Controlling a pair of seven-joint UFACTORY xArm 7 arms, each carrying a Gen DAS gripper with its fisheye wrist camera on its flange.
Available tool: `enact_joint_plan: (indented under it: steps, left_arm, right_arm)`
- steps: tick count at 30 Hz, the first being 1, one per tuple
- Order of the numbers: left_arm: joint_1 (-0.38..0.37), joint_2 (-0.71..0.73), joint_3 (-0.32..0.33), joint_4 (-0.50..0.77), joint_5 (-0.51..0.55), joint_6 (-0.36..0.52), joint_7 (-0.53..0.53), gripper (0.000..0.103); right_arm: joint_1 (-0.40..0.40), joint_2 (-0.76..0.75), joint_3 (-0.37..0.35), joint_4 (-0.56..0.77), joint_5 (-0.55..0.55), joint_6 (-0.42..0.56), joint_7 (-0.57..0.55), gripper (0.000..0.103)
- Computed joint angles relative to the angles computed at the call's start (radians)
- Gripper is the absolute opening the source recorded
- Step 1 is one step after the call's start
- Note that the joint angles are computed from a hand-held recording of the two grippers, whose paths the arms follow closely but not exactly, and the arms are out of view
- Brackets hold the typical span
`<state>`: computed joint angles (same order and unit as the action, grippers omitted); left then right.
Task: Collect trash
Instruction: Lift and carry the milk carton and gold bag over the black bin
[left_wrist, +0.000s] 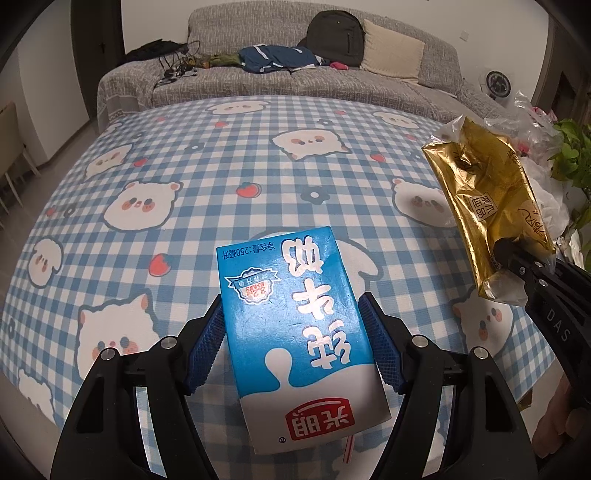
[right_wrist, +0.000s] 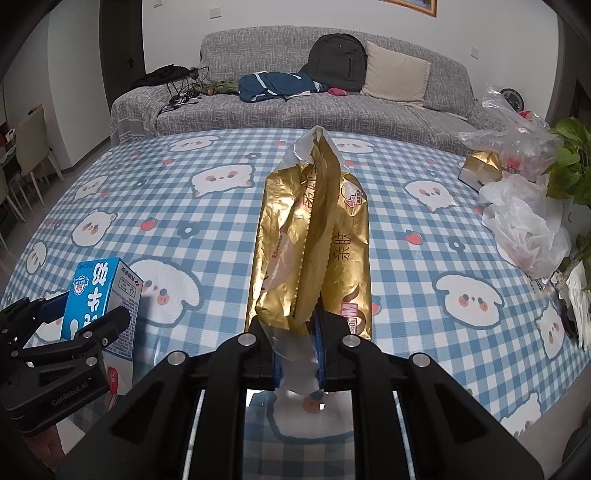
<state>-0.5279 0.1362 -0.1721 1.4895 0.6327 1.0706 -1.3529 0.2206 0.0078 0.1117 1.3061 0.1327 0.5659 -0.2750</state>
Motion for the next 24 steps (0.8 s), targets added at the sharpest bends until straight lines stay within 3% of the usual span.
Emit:
enact_joint_plan:
  steps: [24]
  left_arm:
    - [-0.007,-0.14,-0.082,-0.154,0.006,0.014,-0.103,0.07]
  right_arm:
    - [0.038,-0.211,-0.015,-0.225,0.062,-0.025,-0.048,0.012]
